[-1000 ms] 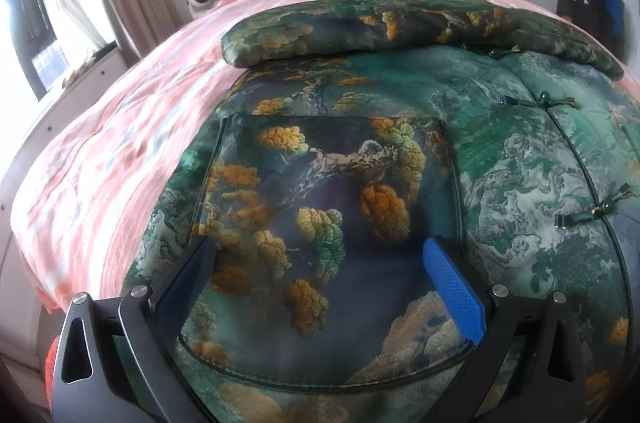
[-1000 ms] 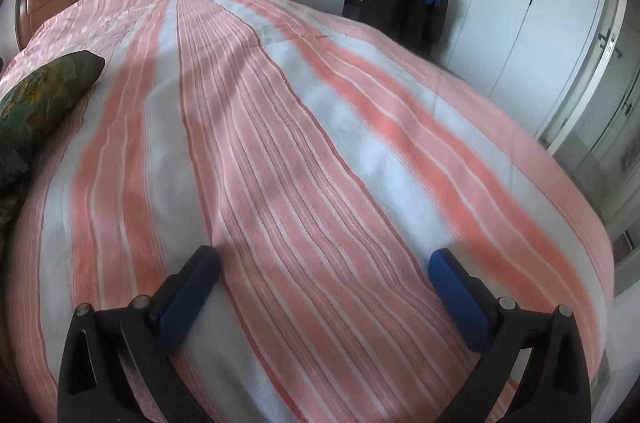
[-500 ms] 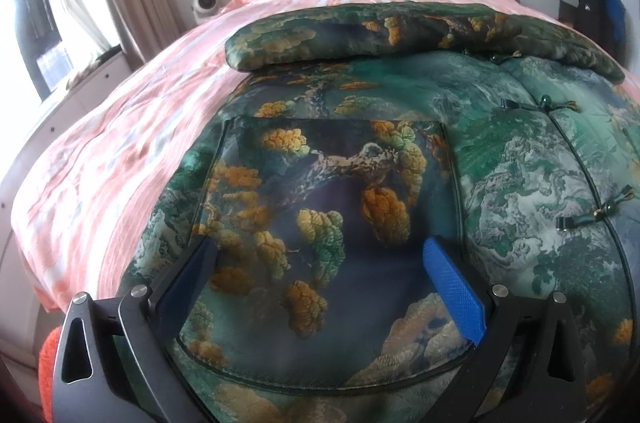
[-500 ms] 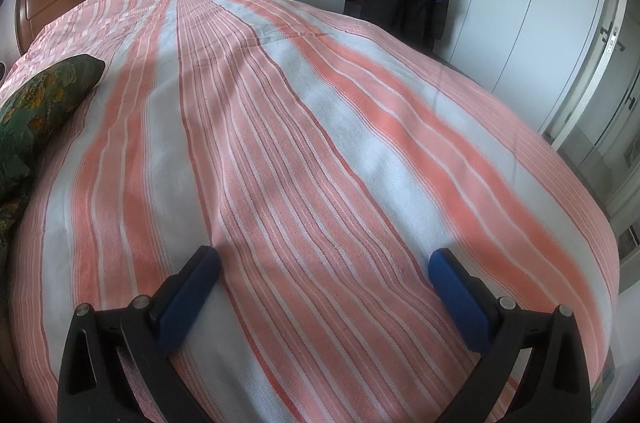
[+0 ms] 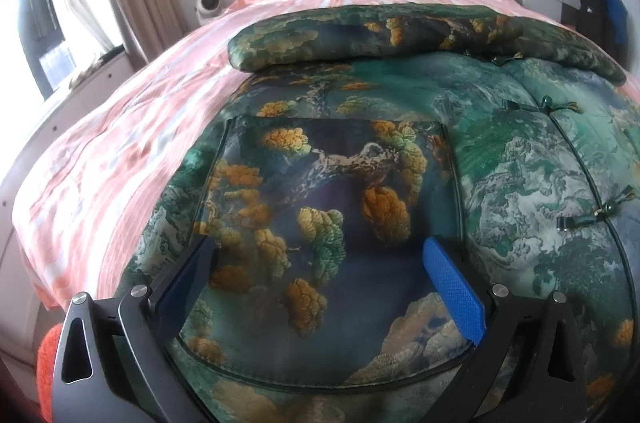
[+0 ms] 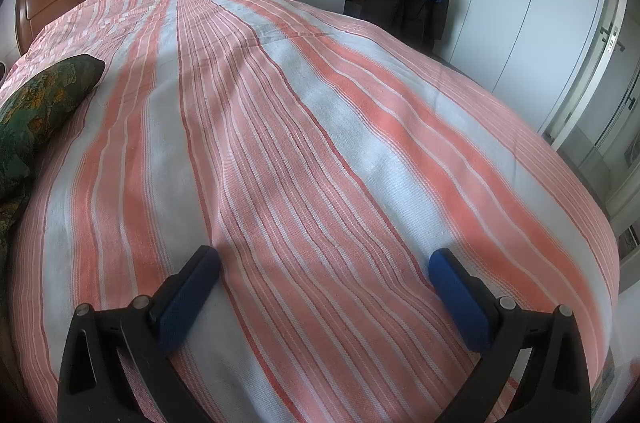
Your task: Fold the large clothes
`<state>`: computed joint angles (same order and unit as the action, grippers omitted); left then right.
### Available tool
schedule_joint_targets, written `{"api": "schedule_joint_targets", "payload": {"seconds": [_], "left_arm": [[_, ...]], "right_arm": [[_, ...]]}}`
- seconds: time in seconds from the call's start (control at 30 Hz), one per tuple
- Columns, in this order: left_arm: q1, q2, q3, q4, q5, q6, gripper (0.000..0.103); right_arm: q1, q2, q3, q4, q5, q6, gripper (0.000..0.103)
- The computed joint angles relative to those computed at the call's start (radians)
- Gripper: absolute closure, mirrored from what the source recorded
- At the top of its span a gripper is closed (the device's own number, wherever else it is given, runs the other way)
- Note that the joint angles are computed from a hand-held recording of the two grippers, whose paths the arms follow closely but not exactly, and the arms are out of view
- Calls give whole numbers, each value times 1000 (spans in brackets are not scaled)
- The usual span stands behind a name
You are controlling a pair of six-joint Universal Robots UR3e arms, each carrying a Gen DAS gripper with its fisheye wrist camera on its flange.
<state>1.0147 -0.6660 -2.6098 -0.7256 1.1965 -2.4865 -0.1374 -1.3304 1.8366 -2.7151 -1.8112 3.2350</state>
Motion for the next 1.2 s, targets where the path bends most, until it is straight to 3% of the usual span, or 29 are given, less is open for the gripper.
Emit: {"api": "schedule_joint_targets", "payload": {"seconds": [0.37,0.57,1.2], "left_arm": [[40,12,17,-61,-40,37,0],[93,51,40,-168,-83,91,0],[76,19,45,-141,-67,78,0]], "right_arm": [[-1,-1,1,-1,1,-1,0],[-1,-1,1,-1,2,-1,0],[-1,-1,0,0,2,-1,0]]}}
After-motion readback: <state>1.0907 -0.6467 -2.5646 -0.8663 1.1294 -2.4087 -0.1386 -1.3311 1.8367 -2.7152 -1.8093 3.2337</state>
